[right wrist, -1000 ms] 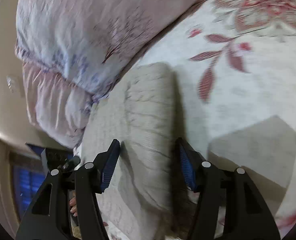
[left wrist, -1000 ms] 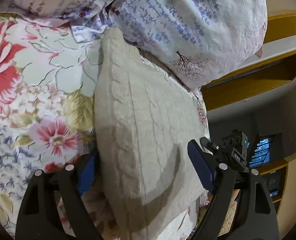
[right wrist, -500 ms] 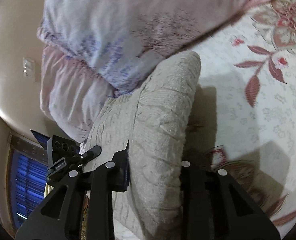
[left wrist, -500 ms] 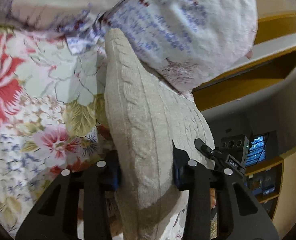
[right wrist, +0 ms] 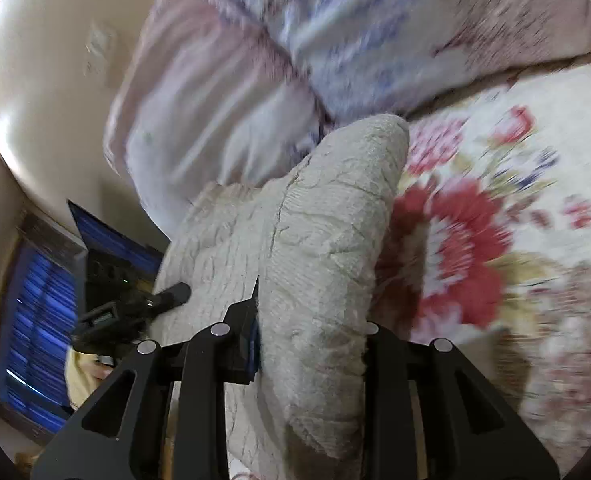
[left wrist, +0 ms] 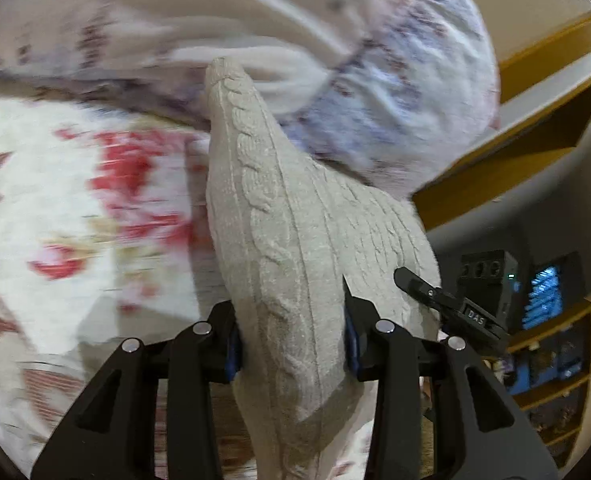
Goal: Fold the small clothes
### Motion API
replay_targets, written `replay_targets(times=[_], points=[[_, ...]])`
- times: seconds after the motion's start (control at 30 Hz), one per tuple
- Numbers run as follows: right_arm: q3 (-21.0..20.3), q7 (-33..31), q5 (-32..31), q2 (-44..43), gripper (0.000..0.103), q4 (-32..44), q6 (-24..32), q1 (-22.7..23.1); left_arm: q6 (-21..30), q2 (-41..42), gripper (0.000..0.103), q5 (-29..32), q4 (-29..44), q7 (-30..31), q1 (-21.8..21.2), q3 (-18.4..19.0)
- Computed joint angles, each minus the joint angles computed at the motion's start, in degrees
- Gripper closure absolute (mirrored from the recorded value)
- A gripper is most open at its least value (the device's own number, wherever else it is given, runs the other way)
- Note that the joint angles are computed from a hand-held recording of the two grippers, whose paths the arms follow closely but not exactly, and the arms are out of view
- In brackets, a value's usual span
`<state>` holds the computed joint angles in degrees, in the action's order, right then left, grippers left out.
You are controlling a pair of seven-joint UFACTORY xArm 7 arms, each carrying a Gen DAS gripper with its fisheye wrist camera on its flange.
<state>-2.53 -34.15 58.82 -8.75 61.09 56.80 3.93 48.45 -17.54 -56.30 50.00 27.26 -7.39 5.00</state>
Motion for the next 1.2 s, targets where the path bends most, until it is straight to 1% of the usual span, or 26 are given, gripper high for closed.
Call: replay_targets(times=[0.07,0.1,0.13,0.17,0.2,0.23,0.3,0.37,0.43,0.47,0.53,0.57,0.6,0.67,0.73,0.77,0.83,0.9,0.93,0.97,1.0,1.07,1.1,1.13,1.17,1.2], points=[[3.1,3.4,-4.8,1.2,0.074,-0.6,-5.2,0.4,0.2,1.6,0.062,0.4,-0.9,-1.2,1.0,0.8],[2.5,3.8,-5.1,1.5,0.071,-0.5,-5.9,1.3,1.1,2.2,0.059,-2.0,-1.6,-0.2,1.2,1.7],[2.2,4.2,-4.8,1.9,0.070,-0.1,-5.3,1.3,1.9,3.1,0.057,-5.3,-2.1,1.2,1.4,2.5],[1.8,5.4,-5.1,2.5,0.066,0.8,-3.7,1.1,2.0,3.3,0.054,-7.0,-2.2,2.0,1.7,2.3],[1.7,6.0,-5.6,2.8,0.063,1.3,-2.9,0.9,1.7,3.2,0.052,-7.2,-2.4,2.4,2.2,1.8],[1.5,6.3,-6.0,2.8,0.062,1.6,-2.4,0.6,0.7,2.7,0.050,-6.3,-2.5,2.1,2.5,0.9],[1.0,5.5,-5.6,1.7,0.059,0.8,-2.2,0.0,-2.9,0.9,0.047,-4.1,-3.3,1.0,2.7,-0.8],[0.6,4.2,-4.5,-0.1,0.059,-0.5,-3.2,-0.1,-9.1,-3.0,0.046,0.1,-5.6,-0.3,2.5,-2.7],[0.1,3.5,-2.7,-1.9,0.059,-1.9,-4.8,-0.1,-17.5,-9.0,0.043,2.4,-9.7,1.1,1.6,-4.4],[-0.3,3.3,-2.2,-2.6,0.059,-2.5,-5.6,-0.1,-20.4,-11.5,0.042,3.3,-11.3,2.1,0.9,-4.9],[-0.5,2.9,-2.5,-3.0,0.069,-2.9,-7.0,0.2,-24.1,-14.7,0.041,4.5,-13.1,3.9,-1.2,-5.3],[-0.4,2.5,-2.5,-3.0,0.083,-3.1,-7.8,0.4,-25.5,-16.3,0.040,5.2,-14.0,5.2,-2.7,-5.5],[0.0,3.2,-3.8,-3.6,0.091,-3.8,-9.6,0.4,-26.0,-16.7,0.040,6.4,-14.2,5.6,-3.9,-5.7],[2.0,7.8,-10.0,-3.7,0.093,-4.4,-14.7,0.6,-26.1,-16.5,0.040,10.5,-14.3,4.1,-4.6,-7.3],[3.3,12.4,-16.7,-2.9,0.093,-4.6,-18.1,1.0,-26.3,-14.5,0.041,15.6,-13.6,0.2,-3.6,-9.9],[3.7,14.4,-19.9,-2.2,0.093,-4.5,-19.1,1.2,-26.4,-14.1,0.041,17.5,-13.9,-1.4,-3.3,-10.3],[3.2,14.9,-22.5,-1.8,0.092,-4.5,-18.9,2.0,-27.7,-14.4,0.042,20.9,-15.3,-3.7,-2.9,-11.1],[3.2,13.8,-24.1,-4.7,0.089,-6.6,-22.2,2.9,-28.3,-15.4,0.042,23.0,-16.1,-5.2,-3.5,-10.7],[2.6,12.3,-23.3,-6.5,0.086,-7.9,-23.6,3.8,-28.1,-16.4,0.041,23.4,-16.5,-5.6,-4.1,-9.8],[1.8,11.2,-22.5,-7.7,0.073,-8.6,-24.1,4.6,-28.4,-16.7,0.040,23.8,-16.9,-6.0,-4.8,-9.0],[0.4,8.5,-20.0,-9.9,0.059,-9.8,-24.4,6.1,-28.6,-17.5,0.036,24.7,-17.4,-7.0,-4.8,-8.6],[-1.1,5.7,-17.6,-13.6,0.045,-12.2,-25.5,8.0,-29.4,-19.4,0.032,27.8,-18.9,-9.9,-3.3,-9.6],[-1.9,3.4,-17.0,-15.7,0.042,-13.5,-25.4,9.2,-29.1,-20.6,0.030,29.8,-19.8,-11.6,-2.1,-10.6],[-1.9,2.3,-17.5,-17.0,0.042,-14.4,-25.5,10.0,-28.7,-21.9,0.030,31.6,-20.5,-13.3,-0.9,-11.5],[-1.4,2.1,-18.8,-18.3,0.042,-15.6,-26.0,10.2,-28.3,-22.7,0.030,33.5,-21.2,-15.0,0.4,-12.6],[0.0,3.0,-21.8,-19.5,0.042,-17.0,-26.6,9.7,-27.6,-23.2,0.030,35.4,-21.6,-16.6,1.6,-13.6]])
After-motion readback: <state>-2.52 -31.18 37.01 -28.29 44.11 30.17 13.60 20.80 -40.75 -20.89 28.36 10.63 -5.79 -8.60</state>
